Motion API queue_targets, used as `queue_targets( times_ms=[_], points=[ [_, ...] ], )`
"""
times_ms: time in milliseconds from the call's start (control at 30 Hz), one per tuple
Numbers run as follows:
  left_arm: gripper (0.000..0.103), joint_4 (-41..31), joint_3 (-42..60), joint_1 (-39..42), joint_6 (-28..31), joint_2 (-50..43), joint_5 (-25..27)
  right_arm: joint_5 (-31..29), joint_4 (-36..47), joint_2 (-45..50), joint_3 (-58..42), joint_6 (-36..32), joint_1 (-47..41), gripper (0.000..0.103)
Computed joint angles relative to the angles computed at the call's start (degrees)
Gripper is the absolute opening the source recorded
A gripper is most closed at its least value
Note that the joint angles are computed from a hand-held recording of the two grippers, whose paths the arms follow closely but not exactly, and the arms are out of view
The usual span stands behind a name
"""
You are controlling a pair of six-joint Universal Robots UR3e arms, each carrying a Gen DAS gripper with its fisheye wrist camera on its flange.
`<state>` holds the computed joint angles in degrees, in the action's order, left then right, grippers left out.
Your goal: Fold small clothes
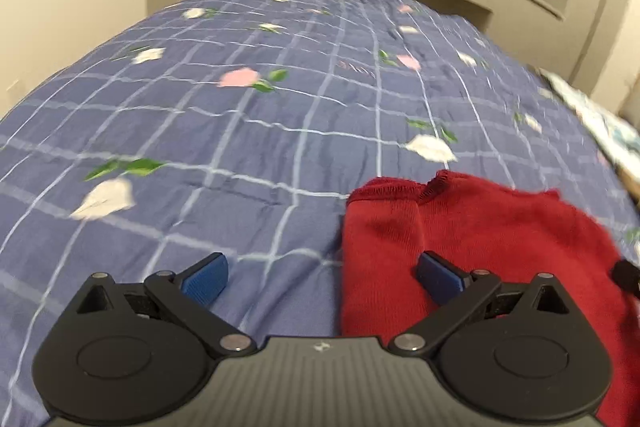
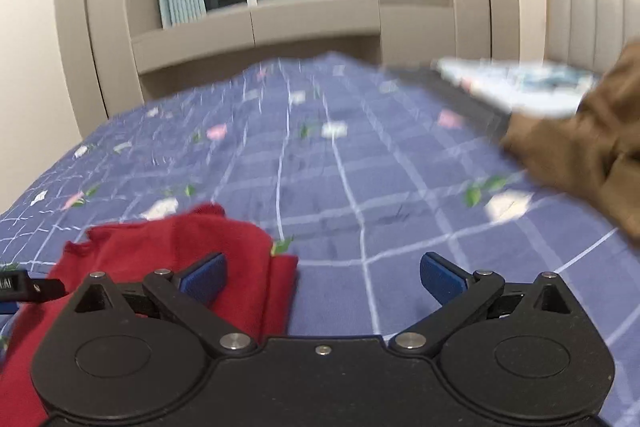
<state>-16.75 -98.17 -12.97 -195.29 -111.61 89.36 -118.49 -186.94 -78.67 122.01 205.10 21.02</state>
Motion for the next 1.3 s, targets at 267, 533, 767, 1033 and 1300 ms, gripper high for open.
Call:
queue_targets(
  times_ms=[267,533,767,1033,1300],
  points=[
    [0.102,10.3,-22.31,0.06,-1.33,15.38,-4.58,-17.09,0.92,3.13,-0.53,2.45,19.84,0.102],
    [0.103,23.65,-27.77,-2.3,2.4,10.58,-1.56,-5.75,-3.46,0.3,7.99,8.86,14.55,0.102],
    [0.103,35.41,-32.15,-2.06,1.48,7.16,-2.28,0.13,-10.51,-0.78,13.28,11.19,11.56,0.103],
    [0.103,36.11,-32.3,-1.64,1.42,6.79,-2.89,1.29,-11.8,-1.91,14.99,11.05,10.62,0.103],
    [0.103,36.8,-32.54,-1.38,1.27,6.59,-3.3,1.66,-12.07,-1.74,14.82,11.21,10.49,0.103]
  ],
)
